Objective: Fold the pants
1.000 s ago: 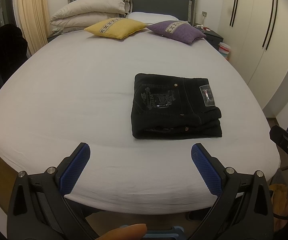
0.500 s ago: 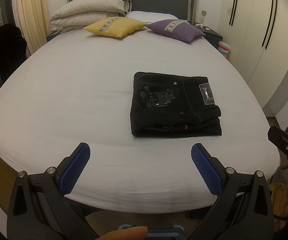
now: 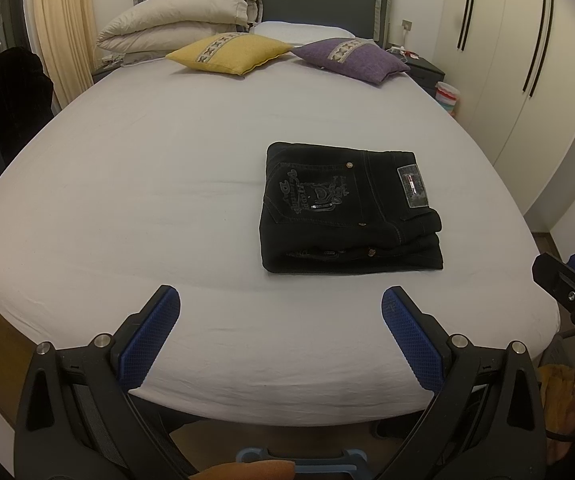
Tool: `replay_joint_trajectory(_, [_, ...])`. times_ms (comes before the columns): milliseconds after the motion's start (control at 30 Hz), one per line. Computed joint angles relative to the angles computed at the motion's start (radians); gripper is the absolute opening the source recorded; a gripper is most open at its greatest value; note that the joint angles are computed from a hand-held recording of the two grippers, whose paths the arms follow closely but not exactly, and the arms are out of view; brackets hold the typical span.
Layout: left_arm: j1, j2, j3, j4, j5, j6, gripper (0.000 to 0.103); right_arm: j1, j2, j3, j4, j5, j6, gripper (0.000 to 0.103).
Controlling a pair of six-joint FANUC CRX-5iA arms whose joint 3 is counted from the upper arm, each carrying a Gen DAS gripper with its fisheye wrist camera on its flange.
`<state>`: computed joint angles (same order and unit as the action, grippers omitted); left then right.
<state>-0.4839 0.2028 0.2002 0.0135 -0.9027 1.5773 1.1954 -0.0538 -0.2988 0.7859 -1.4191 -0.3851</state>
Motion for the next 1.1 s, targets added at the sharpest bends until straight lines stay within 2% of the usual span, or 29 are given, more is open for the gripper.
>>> replay_joint_trajectory(1100, [-0.001,-0.004,-0.008,-0.015,-0.001,0.011,0.103,0.001,-0.002,-0.010,-0.004,0.009,-0.004,0.103])
